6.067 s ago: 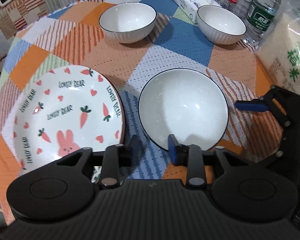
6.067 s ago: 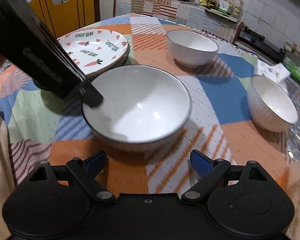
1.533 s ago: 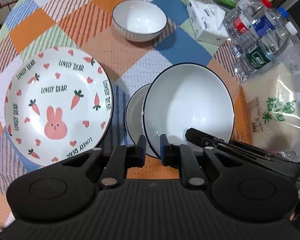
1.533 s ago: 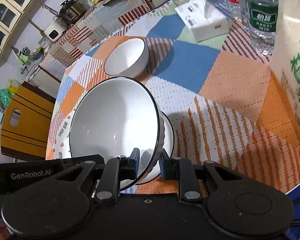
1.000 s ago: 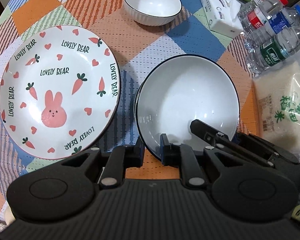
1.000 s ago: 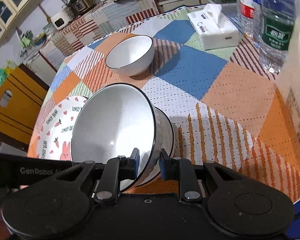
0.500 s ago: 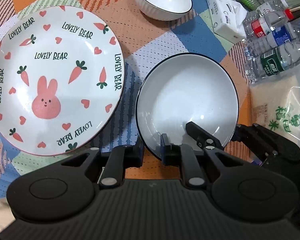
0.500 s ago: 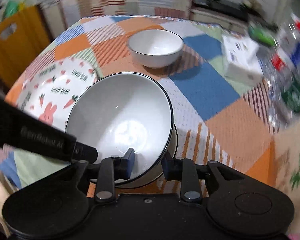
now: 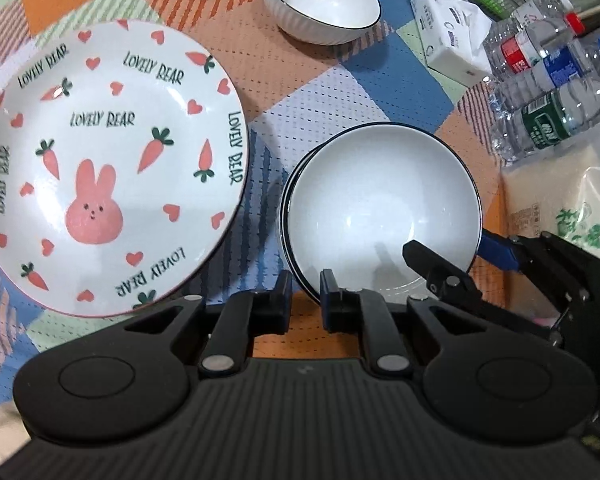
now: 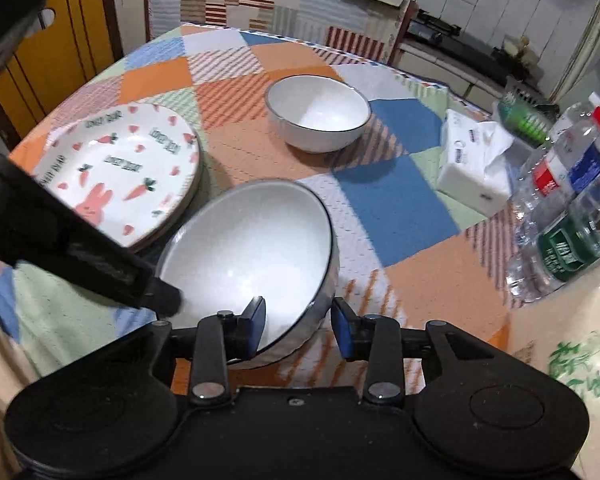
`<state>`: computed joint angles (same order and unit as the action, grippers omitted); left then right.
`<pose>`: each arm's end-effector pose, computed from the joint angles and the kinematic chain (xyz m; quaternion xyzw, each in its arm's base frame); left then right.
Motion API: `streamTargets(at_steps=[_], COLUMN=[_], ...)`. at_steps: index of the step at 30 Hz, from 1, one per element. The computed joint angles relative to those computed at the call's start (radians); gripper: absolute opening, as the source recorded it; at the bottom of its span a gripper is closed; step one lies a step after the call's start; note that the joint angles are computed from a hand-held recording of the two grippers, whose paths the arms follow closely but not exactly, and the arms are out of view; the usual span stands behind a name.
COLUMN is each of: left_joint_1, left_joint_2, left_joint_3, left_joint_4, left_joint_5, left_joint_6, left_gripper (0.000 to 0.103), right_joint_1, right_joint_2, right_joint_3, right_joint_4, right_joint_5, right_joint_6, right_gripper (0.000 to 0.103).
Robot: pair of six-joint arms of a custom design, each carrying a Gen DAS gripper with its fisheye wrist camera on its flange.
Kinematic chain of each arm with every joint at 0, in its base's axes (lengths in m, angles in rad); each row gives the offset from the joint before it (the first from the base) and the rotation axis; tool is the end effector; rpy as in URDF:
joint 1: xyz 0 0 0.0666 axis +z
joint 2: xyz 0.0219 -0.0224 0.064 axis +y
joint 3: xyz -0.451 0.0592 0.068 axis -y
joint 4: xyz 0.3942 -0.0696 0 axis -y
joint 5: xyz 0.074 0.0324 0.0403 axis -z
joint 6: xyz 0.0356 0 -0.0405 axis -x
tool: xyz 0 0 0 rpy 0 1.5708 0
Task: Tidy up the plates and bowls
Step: 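Lower the second bowl into the first bowl and open the right gripper, then move the right gripper to the white bowl mid-table and grasp its rim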
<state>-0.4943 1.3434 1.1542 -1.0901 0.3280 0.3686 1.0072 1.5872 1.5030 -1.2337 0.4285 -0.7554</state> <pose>0.3504 -0.2023 0.4080 0.0850 0.9727 -0.2067 0.0626 0.2888 0.4285 0.4442 -0.0951 0.9650 -0.0391 0.2411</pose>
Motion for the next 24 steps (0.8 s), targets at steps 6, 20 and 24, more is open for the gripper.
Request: streamTargets(at_steps=[6, 20, 24], left_joint_1=[-0.003, 0.029, 0.034], left_joint_2=[-0.01, -0.073, -0.069], left_joint_3=[0.005, 0.089, 0.13], left_joint_4=[0.0, -0.011, -0.009], left_joint_5=[-0.017, -0.049, -0.067], left_joint_6=[-0.022, -0.108, -0.142], left_gripper=[0.012, 0.014, 0.014], right_joint_1=[-0.015, -0.084, -0.091], right_joint_2=[-0.05, -0.197, -0.212], right_joint_3=[-0.083, -0.148, -0.134], right_joint_4=[0.117, 0.31, 0.352], right_joint_5=[-0.04, -0.115, -0.089], right_joint_6=[0.006, 0.087, 0.182], right_gripper=[0.041, 0.042, 0.047])
